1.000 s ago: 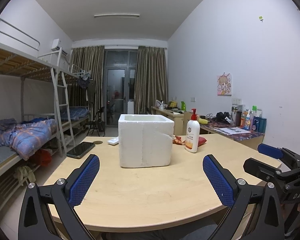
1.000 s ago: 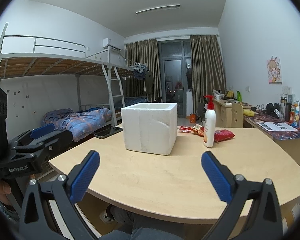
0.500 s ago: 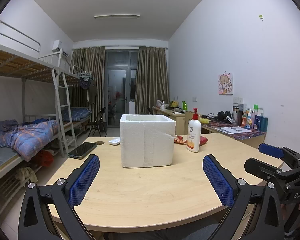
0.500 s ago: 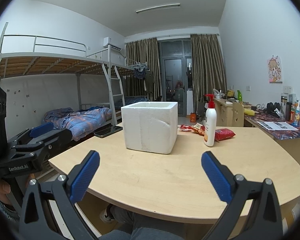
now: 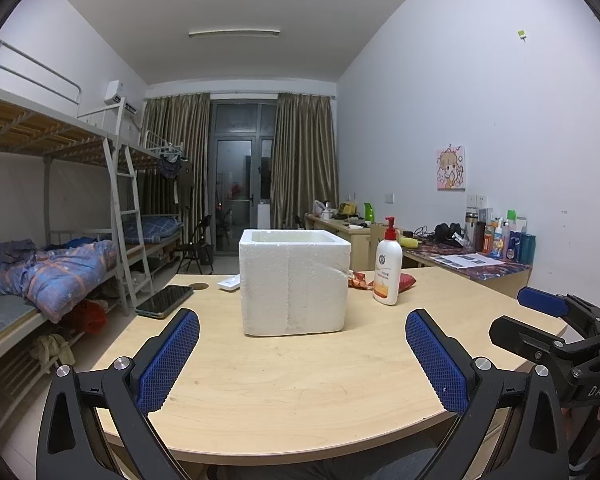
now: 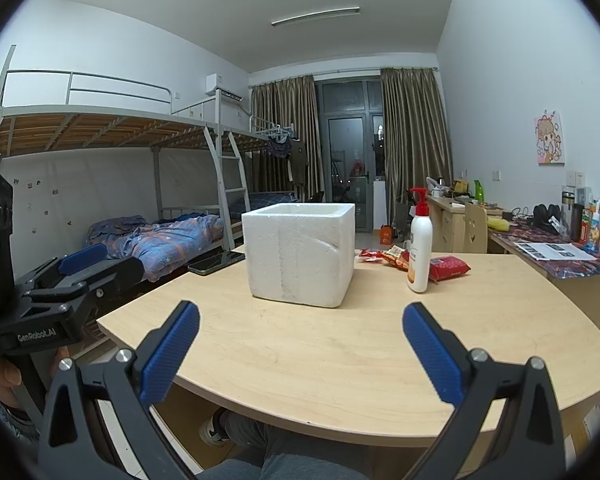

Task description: Organize soft objects

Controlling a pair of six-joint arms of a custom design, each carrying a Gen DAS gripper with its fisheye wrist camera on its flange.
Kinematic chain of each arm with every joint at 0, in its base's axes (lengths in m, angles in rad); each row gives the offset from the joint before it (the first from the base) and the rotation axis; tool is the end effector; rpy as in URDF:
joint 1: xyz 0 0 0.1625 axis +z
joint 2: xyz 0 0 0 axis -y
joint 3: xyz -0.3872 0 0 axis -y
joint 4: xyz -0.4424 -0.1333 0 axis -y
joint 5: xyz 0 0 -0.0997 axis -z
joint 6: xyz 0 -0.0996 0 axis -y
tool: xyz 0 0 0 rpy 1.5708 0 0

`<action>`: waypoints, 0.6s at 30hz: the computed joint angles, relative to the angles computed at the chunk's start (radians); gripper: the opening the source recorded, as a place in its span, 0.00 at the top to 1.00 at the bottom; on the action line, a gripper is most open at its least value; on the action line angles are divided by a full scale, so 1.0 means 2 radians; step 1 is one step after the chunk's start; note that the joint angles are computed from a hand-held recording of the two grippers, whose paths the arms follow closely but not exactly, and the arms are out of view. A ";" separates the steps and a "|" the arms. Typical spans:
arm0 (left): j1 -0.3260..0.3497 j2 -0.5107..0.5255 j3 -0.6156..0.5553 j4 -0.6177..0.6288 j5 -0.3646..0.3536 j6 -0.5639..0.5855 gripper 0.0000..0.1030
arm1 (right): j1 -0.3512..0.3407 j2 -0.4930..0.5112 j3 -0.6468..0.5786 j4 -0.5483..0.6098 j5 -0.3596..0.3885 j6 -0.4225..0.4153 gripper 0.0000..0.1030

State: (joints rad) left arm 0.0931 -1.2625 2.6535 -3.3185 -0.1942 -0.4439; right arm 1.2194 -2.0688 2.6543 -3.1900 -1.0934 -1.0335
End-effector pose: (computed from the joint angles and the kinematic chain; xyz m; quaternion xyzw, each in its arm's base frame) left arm -0.2740 -0.2576 0.1130 0.2776 0.7165 -0.5909 0.2458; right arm 0.0611 -0.3534 0.2986 0.3926 -0.7570 0.5008 0.1483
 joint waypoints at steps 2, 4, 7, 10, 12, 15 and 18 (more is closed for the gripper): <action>0.000 0.000 0.000 0.003 0.001 -0.003 0.00 | -0.001 -0.001 0.000 0.003 0.001 -0.001 0.00; 0.001 -0.001 0.000 0.001 -0.001 -0.001 0.00 | -0.002 -0.001 0.000 0.003 0.002 -0.003 0.00; 0.001 0.000 0.001 0.000 -0.002 0.001 0.00 | -0.002 -0.001 0.000 0.004 0.001 -0.003 0.00; 0.001 -0.001 0.001 0.002 -0.002 -0.002 0.00 | -0.002 -0.001 0.000 0.004 0.001 -0.003 0.00; 0.000 -0.001 0.001 0.003 -0.001 -0.003 0.00 | -0.002 -0.002 0.000 0.006 0.002 -0.004 0.00; 0.000 -0.004 0.001 0.008 -0.002 -0.006 0.00 | -0.001 0.001 -0.001 0.003 0.001 -0.004 0.00; -0.001 -0.005 0.002 0.015 0.000 -0.010 0.00 | -0.004 0.000 -0.001 0.006 0.003 -0.006 0.00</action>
State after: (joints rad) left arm 0.0906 -1.2724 2.6566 -3.2893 -0.1935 -0.4636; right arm 1.2111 -2.0692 2.6529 -3.1780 -1.0881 -1.0460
